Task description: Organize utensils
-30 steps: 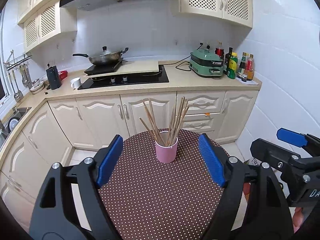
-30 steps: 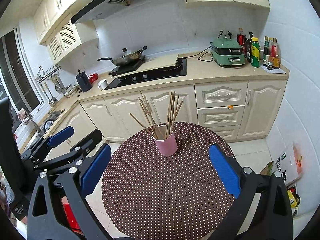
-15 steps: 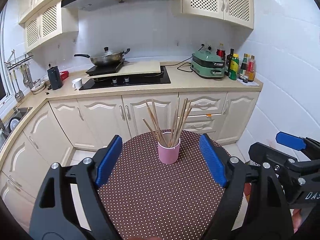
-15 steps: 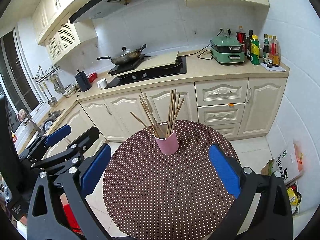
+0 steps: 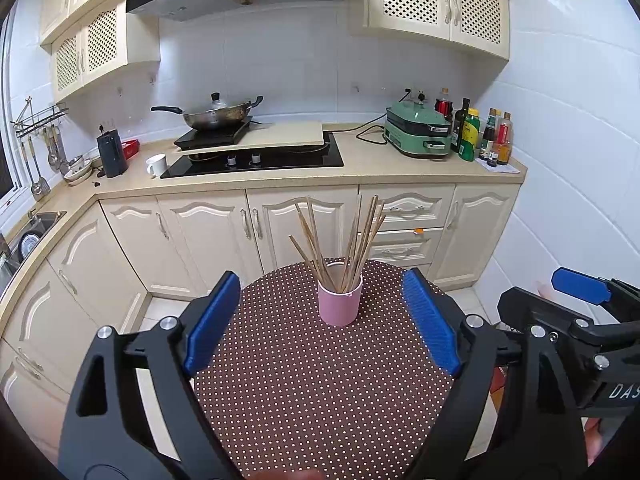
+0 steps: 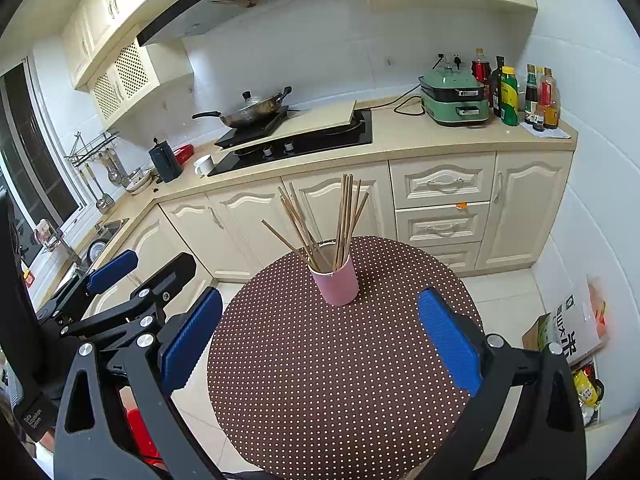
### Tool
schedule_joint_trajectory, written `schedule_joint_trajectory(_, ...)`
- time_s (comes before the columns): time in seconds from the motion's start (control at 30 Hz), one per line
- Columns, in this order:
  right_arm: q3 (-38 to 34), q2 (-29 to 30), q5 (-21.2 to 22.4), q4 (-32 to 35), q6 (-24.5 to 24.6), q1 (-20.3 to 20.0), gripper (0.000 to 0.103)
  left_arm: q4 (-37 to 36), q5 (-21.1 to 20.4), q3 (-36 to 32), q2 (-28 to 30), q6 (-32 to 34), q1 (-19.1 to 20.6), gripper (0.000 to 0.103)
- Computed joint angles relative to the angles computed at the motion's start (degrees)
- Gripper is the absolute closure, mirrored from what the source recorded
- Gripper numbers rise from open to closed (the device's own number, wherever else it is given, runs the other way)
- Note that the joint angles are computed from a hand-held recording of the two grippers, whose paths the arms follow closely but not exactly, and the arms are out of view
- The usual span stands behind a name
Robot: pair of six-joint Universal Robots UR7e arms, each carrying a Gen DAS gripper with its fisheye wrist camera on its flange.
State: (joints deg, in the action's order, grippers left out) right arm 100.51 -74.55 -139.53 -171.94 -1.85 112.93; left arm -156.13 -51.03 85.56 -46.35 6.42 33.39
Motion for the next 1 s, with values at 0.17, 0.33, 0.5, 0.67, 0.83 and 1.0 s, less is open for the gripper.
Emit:
schedule_joint_trajectory(0.17, 0.1, -0.2, -0.2, 0.6, 0.7, 0.0, 0.008, 0.2, -0.1, 0.1, -0.1, 0.0, 0.0, 0.020)
schedule_joint_trajectory(0.33, 0.2, -0.4, 0.0, 1.1, 1.2, 0.0, 0.008, 0.3, 0.1, 0.6, -0.5, -0.1, -0.1, 0.019)
schedule_joint_trajectory(0.5, 0.5, -0.7, 0.2, 1.9, 2.2, 0.0, 0.008, 0.6, -0.1, 0.9, -0.7, -0.2, -0.1, 0.018)
schedule_joint_trajectory(0.67, 0.7, -0.9, 0.3, 2.7, 2.9, 0.0, 0.008, 0.4, 0.4, 1.3, -0.9, 0.0, -0.3, 0.018)
schedule_joint_trajectory(0.83, 0.7, -0.9, -0.3, 2.6, 2.5, 0.1, 0.008, 0.8, 0.6, 1.0, -0.7, -0.2, -0.4, 0.018)
schedule_joint_trajectory(1.0, 0.9, -1.1, 0.0, 2.5, 2.5, 0.0, 0.008, 0.4, 0.5, 1.2, -0.8, 0.0, -0.3, 0.018)
